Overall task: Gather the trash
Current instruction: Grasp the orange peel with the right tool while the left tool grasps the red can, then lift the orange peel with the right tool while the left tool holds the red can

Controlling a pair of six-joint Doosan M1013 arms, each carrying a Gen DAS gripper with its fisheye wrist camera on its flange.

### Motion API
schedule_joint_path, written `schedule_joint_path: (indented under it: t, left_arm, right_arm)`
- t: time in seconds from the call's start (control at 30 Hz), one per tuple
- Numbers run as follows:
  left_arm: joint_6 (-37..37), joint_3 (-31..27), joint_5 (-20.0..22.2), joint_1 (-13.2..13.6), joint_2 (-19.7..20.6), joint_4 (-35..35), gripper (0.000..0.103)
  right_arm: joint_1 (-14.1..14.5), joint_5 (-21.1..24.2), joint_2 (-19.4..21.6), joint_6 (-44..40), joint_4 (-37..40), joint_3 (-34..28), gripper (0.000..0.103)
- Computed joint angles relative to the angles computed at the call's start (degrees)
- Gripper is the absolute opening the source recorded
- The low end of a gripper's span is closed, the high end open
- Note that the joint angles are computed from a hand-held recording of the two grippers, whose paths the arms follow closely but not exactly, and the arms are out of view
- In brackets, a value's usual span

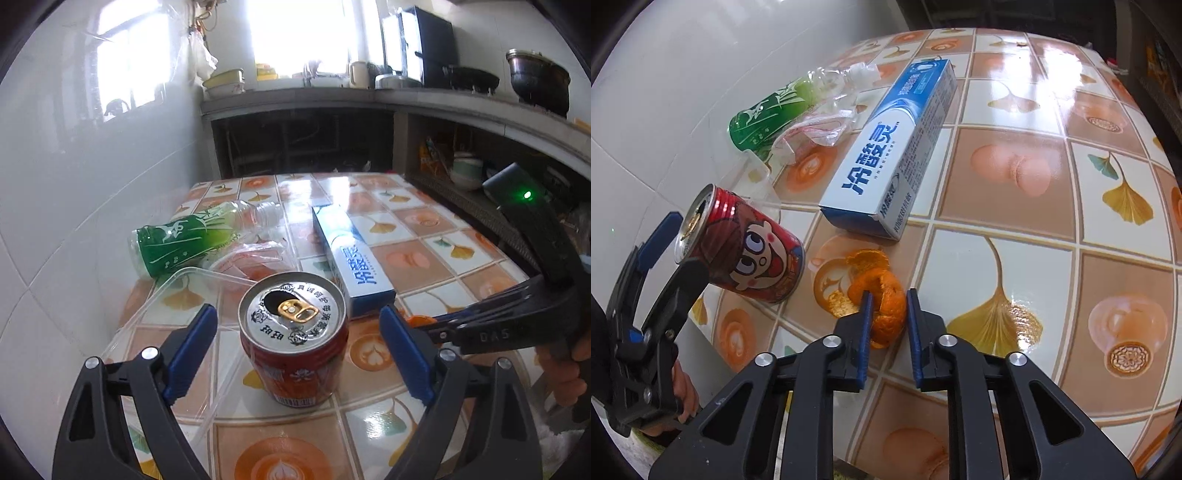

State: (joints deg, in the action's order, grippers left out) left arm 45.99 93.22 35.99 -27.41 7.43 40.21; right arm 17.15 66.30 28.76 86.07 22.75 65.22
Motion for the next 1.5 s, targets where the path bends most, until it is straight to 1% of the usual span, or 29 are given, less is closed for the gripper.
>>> schedule_joint_path:
  t: [0.07,0.2,0.23,0.3,0.43,0.67,0.83,1.03,1.17,1.27,1.33,1.37,1.5]
  left_arm:
    - [1.19,-0.79,1.41,-0.08,0.58,-1.25,0.083]
    - [3.66,-1.94,2.83,0.43,1.54,-4.68,0.07]
    - [3.44,-2.02,3.1,0.38,1.64,-4.4,0.067]
    - [3.44,-1.94,3.02,0.34,1.67,-4.05,0.065]
    - [4.27,-2.1,3.06,0.26,1.69,-4.88,0.065]
    - [9.57,-2.45,1.45,-0.59,1.65,-10.38,0.065]
    - [15.49,-2.76,-1.06,-1.44,1.95,-15.9,0.065]
    - [24.25,-3.17,-3.94,-1.89,2.33,-24.66,0.065]
    - [25.12,-3.47,-3.77,-2.33,2.57,-24.43,0.065]
    - [26.63,-3.68,-3.5,-1.65,2.53,-27.74,0.065]
    - [28.48,-4.03,-2.6,-0.96,2.77,-31.72,0.069]
    - [28.66,-4.12,-2.25,-0.77,2.89,-32.51,0.069]
    - [28.37,-3.88,-1.93,-0.63,2.94,-33.2,0.07]
  right_arm:
    - [-0.11,-0.08,-0.05,-0.13,0.08,0.1,0.012]
    - [-0.4,-0.36,-0.18,0.13,0.44,0.43,0.008]
    - [-0.56,-0.48,-0.38,0.11,0.67,0.73,0.008]
    - [-0.72,-0.78,-0.67,0.1,0.64,1.15,0.007]
    - [-1.08,-1.3,-1.12,0.06,0.67,1.84,0.007]
    - [-1.93,-2.39,-2.35,0.71,-0.4,3.38,0.006]
    - [-2.97,-3.51,-3.95,2.33,-2.18,5.35,0.006]
    - [-4.46,-5.18,-6.05,5.51,-4.72,8.15,0.006]
    - [-5.0,-5.69,-6.72,6.08,-4.75,9.13,0.007]
    - [-5.12,-5.67,-6.75,5.68,-4.21,9.26,0.011]
    - [-4.92,-5.49,-6.63,5.2,-4.37,9.06,0.015]
    - [-4.81,-5.48,-6.62,5.0,-4.54,8.99,0.017]
    - [-4.46,-5.61,-6.47,5.04,-5.1,8.9,0.017]
